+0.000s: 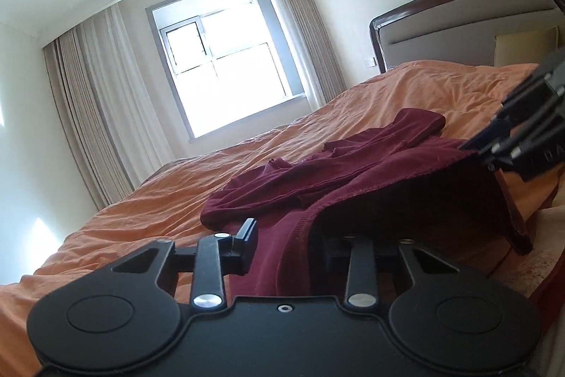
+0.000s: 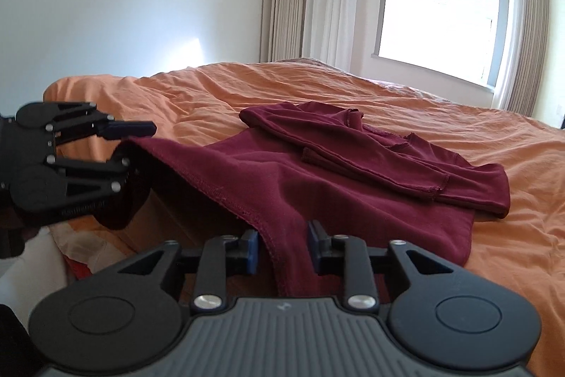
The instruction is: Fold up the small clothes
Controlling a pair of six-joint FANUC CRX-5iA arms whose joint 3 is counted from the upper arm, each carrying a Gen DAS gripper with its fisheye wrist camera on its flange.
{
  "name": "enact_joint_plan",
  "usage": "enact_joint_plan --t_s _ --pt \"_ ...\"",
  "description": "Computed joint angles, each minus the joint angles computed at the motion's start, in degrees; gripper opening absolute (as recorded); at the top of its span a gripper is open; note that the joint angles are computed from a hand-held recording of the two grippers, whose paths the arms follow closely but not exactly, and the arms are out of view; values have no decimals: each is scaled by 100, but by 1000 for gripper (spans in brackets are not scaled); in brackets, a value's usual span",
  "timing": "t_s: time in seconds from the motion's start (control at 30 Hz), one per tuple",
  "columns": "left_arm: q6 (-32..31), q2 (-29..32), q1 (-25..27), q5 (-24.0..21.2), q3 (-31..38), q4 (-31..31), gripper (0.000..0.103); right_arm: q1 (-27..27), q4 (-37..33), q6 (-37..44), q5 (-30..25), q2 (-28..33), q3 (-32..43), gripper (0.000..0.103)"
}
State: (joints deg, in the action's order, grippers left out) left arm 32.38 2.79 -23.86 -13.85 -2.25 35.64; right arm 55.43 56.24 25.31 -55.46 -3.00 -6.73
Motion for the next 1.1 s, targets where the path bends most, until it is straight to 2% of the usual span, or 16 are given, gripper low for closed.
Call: enact_joint_plan --t_s 0.1,0.13,0.17,0.37,0.43,0.5,0.63,0.67,0.7,0.77,0.8,0.97,1.1 --pt "14 165 26 -154 249 144 17 193 694 -524 -436 233 -237 61" --pt "81 222 41 -233 355 136 17 234 900 -741 -567 331 -306 69" --pt "162 286 53 -312 471 120 17 258 1023 -910 -626 408 -367 72" --pt "464 489 146 -717 898 63 17 346 1331 -1387 -957 907 -419 74" --pt "453 503 143 -745 932 56 17 362 1694 -1559 -1313 1137 -422 77" --pt "458 462 129 -714 898 25 17 387 1945 -1597 -1787 1372 -386 76" --pt "507 352 132 -632 769 -139 17 496 2048 -1499 -2361 1446 -514 58" --pt "554 320 139 -633 736 -221 18 523 2107 -1458 -2444 1408 -619 47" --pt "596 301 157 -662 720 -287 18 560 2105 -1399 -2439 1316 -740 40" --pt "694 258 188 -734 673 -435 20 644 2039 -1321 -2407 1131 -910 10" --pt "726 228 203 -764 632 -499 21 714 2085 -1343 -2520 1061 -993 6" --pt "808 36 178 -713 335 -909 26 851 2351 -1648 -2793 709 -1167 6" --pt "1123 -1 120 -881 311 -1449 28 852 2441 -1873 -2882 441 -1102 6"
